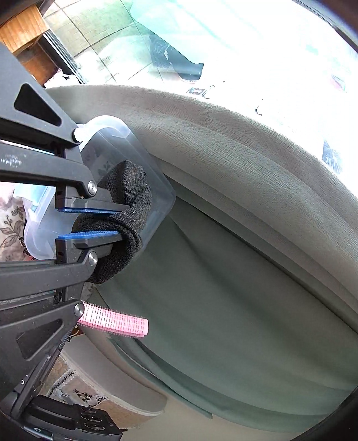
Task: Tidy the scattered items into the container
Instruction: 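Carry the black hat and pink roller clip over the clear container with both grippers, then open the left gripper to drop the hat while the right gripper drops the roller clip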
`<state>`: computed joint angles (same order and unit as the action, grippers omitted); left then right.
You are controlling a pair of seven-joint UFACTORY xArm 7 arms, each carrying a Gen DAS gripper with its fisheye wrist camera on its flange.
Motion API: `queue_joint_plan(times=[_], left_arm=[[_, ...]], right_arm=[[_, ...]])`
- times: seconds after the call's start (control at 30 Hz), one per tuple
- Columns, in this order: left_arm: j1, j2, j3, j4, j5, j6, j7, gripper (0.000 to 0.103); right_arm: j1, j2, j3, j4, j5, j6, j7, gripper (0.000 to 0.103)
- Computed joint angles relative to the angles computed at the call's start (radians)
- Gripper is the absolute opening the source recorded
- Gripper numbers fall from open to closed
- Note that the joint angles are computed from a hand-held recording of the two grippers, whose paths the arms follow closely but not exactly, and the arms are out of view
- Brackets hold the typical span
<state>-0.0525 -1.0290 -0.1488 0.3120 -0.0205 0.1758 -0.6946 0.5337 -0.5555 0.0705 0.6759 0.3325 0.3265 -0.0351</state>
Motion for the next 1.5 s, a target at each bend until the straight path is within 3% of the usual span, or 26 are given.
queue_joint_plan(times=[0.23, 0.93, 1.2, 1.33, 1.47, 1.5], left_arm=[[0.006, 0.064, 0.018, -0.013, -0.001, -0.019, 0.008, 0.011], [-0.018, 0.263, 0.086, -0.020, -0.040, -0.086, 0.077, 0.011], [-0.031, 0.291, 0.100, -0.016, -0.048, -0.106, 0.112, 0.023], [-0.069, 0.298, 0.131, -0.015, -0.058, -0.122, 0.150, 0.041], [-0.079, 0.298, 0.144, -0.016, -0.070, -0.125, 0.170, 0.044], [-0.081, 0.255, 0.151, -0.025, -0.075, -0.093, 0.174, 0.044]], right_arm=[[0.041, 0.097, -0.023, 0.010, 0.048, -0.001, -0.050, 0.025], [0.024, 0.214, -0.008, 0.036, 0.204, -0.009, -0.208, 0.027], [0.003, 0.211, 0.014, 0.046, 0.194, 0.006, -0.203, 0.027], [0.007, 0.203, 0.007, 0.042, 0.191, 0.011, -0.209, 0.029], [0.010, 0.198, 0.000, 0.040, 0.194, 0.017, -0.218, 0.031], [0.013, 0.197, -0.001, 0.039, 0.197, 0.017, -0.223, 0.032]])
